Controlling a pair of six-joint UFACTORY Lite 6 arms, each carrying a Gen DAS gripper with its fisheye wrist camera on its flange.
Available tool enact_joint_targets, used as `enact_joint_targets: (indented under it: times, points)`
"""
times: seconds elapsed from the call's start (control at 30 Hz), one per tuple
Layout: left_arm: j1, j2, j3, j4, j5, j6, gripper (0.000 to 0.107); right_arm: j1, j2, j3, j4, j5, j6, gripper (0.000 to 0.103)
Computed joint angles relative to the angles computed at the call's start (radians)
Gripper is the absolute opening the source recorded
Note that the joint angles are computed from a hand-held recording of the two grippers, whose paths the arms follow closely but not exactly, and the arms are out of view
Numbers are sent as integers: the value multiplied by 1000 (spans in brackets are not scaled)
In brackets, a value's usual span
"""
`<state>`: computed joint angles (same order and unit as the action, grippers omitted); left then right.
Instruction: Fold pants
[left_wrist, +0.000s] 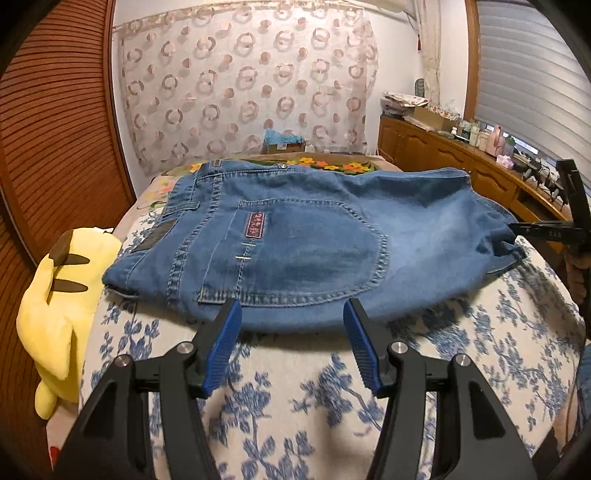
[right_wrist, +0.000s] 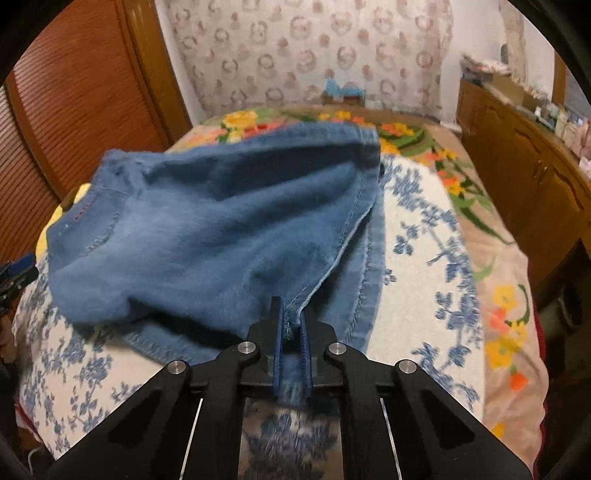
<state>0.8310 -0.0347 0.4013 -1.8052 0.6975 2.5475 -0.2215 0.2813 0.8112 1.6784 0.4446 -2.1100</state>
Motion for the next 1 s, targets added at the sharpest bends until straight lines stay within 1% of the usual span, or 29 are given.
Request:
enact_joint_targets:
  times: [0.03,0.07,0.13,0.23,0.37,0.43,0.5,0.53,0.6,0.63,0.67,0.7,0.73,0.77,0.83,0.93,1.0]
  points:
    - [17,-23,-16,21,10,-10,57,-7,-27,-25,21,-1,-25,4]
    - [34,-45,-30,43,20,-21,57,-21,-83,-74,79,-9,-87,3]
    - [63,-81,-48,85,36,-46,57,-52,-127,-111,80,7,-96,3]
    - [103,-111,-60,132,56,-80,57,-77,-140,-124,79,15,-84,3]
    - [174,-160,-83,191,92,-102,57,-86,-162,-173,154,21,-149,3]
    - [219,-162,-81,231,118,-115,57,-110,-158,-185,139,50,-131,3]
    - [239,-152,-71,242,131,-117,57,-108,-144,-194,183,47,-157,3]
    - [238,-148,-66,237,129,-117,57,-105,-138,-196,197,45,-168,6]
    - [227,-114,-40,223,125,-116,57,-74,-109,-197,299,21,-246,13]
    - [222,-84,-18,224,123,-126,57,-64,-99,-191,329,8,-265,25]
    - [218,-60,-3,224,122,-131,57,-42,-82,-189,401,-8,-318,34]
    - [213,-38,13,227,119,-139,57,-32,-72,-190,443,-12,-350,36]
    - [209,-14,32,224,116,-143,57,-26,-62,-188,473,-18,-376,41]
    - [209,0,40,213,113,-134,57,-2,-50,-184,538,-39,-429,45]
    - [206,29,65,185,101,-117,57,14,-35,-184,572,-40,-468,46]
    - [197,71,109,149,71,-100,57,30,-24,-198,684,-44,-588,47]
    - [190,111,150,130,52,-91,57,23,-24,-199,668,-39,-574,47]
